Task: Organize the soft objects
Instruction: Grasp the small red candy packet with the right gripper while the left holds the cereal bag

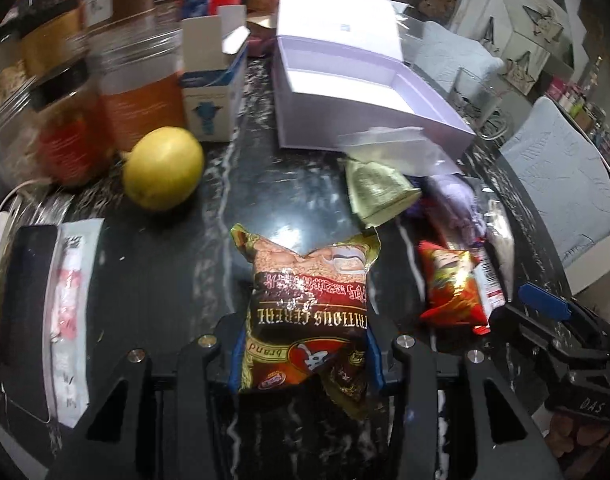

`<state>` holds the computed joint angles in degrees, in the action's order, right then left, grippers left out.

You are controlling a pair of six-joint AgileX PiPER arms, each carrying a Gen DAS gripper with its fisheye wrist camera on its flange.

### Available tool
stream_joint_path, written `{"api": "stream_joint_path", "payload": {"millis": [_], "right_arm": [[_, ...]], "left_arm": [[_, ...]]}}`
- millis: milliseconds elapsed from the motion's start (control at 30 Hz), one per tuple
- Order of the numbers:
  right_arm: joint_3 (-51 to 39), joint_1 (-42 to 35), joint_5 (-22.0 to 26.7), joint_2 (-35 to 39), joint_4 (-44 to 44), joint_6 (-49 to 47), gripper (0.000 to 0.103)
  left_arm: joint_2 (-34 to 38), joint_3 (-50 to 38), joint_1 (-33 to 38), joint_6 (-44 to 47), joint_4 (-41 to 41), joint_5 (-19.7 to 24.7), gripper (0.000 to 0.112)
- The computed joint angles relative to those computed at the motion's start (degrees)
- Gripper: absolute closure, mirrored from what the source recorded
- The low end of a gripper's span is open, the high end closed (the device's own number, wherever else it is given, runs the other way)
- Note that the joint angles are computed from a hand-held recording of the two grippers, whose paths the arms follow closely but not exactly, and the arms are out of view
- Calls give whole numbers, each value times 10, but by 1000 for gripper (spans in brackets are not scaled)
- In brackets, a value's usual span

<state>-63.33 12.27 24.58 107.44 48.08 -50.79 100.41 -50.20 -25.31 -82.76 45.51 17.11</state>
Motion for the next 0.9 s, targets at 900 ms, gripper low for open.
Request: {"api": "stream_joint_path", "payload": {"millis": [900], "right_arm": [[-86, 96, -36, 86, -134, 121, 48]], "left_arm": [[20, 18, 15, -131, 127, -34, 67]]}}
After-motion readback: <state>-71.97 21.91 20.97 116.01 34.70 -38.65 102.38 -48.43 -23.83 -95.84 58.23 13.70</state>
